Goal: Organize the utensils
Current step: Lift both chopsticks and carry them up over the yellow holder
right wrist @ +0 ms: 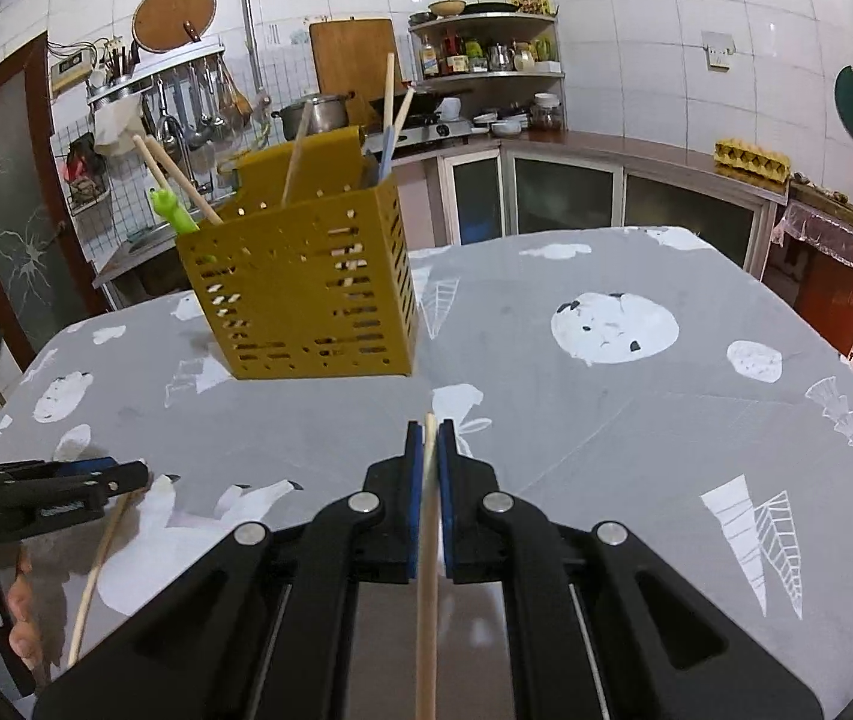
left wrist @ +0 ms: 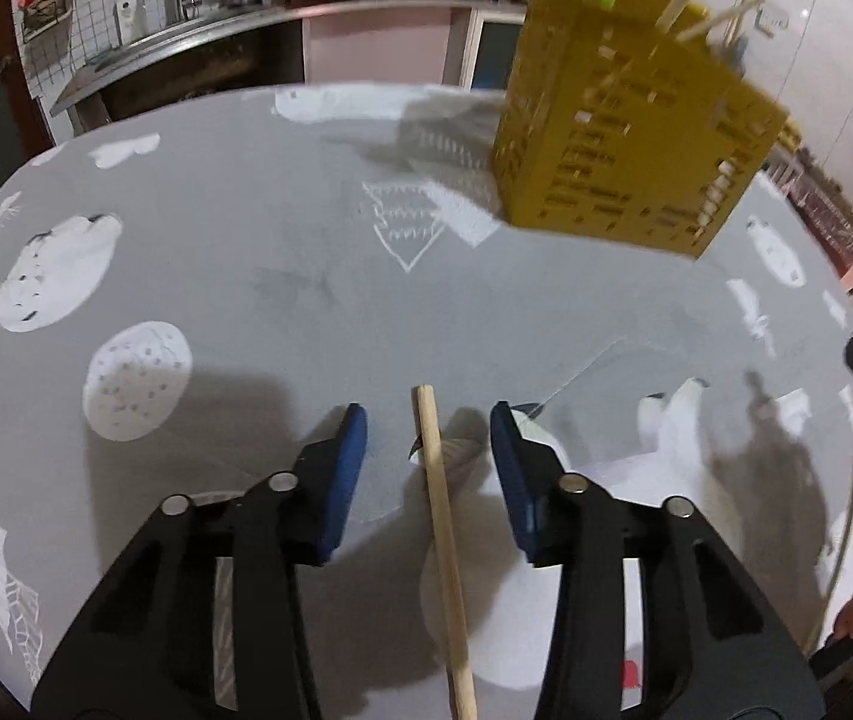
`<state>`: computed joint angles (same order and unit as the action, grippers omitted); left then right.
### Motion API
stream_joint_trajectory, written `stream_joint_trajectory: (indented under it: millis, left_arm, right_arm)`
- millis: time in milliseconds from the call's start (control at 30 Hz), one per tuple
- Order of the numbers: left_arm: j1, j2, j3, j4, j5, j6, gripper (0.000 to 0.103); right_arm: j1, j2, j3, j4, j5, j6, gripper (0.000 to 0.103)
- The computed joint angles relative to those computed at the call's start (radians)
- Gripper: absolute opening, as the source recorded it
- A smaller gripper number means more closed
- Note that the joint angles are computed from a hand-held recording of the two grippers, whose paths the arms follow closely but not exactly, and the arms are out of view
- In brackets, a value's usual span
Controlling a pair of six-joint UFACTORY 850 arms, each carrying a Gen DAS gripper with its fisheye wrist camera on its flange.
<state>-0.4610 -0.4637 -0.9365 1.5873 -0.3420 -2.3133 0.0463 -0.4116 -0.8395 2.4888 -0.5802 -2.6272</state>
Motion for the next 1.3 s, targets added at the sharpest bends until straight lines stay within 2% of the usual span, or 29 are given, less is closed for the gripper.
stream_joint_trajectory:
  millis: [133,200,267,500,633,800,900,967,1133,1300]
  left_arm:
    - [-0.012,-0.023,-0.032,-0.080,-0.041,0.102,0.038]
    - [-0.016,-0.031,-0.043,-0.114,-0.053,0.142,0.033]
    - [-0.021,-0.030,-0.043,-0.137,-0.069,0.160,0.021]
    - [-0.018,-0.015,-0.021,-0.086,-0.064,0.082,0.006]
    - [-0.006,0.005,0.003,0.014,-0.033,-0.033,0.005]
    - [-0.045,0.074,0.067,0.162,-0.109,-0.208,0.005]
    - [-0.086,0.136,0.123,0.255,-0.199,-0.312,0.005]
    - [-0.111,0.166,0.147,0.276,-0.254,-0.337,0.005]
    - [-0.161,0.232,0.198,0.290,-0.332,-0.365,0.005]
    - [-0.232,0.285,0.251,0.268,-0.461,-0.374,0.005]
  right_arm:
    - [0.000,-0.011,-0.009,-0.001,0.003,0.005,0.005]
    - [-0.001,-0.012,-0.009,0.000,0.001,0.007,0.005]
    - [0.000,-0.009,-0.006,0.001,-0.002,0.005,0.005]
    - [0.004,-0.001,0.006,0.013,-0.012,-0.014,0.005]
    - [0.001,0.016,0.019,0.019,-0.026,-0.017,0.005]
    - [-0.006,0.048,0.040,0.012,-0.044,-0.019,0.005]
    - [-0.011,0.075,0.063,0.009,-0.066,-0.027,0.005]
    - [-0.014,0.093,0.081,0.015,-0.085,-0.042,0.005]
    - [-0.031,0.135,0.118,-0.003,-0.124,-0.031,0.005]
    - [-0.051,0.187,0.168,-0.019,-0.170,-0.045,0.005]
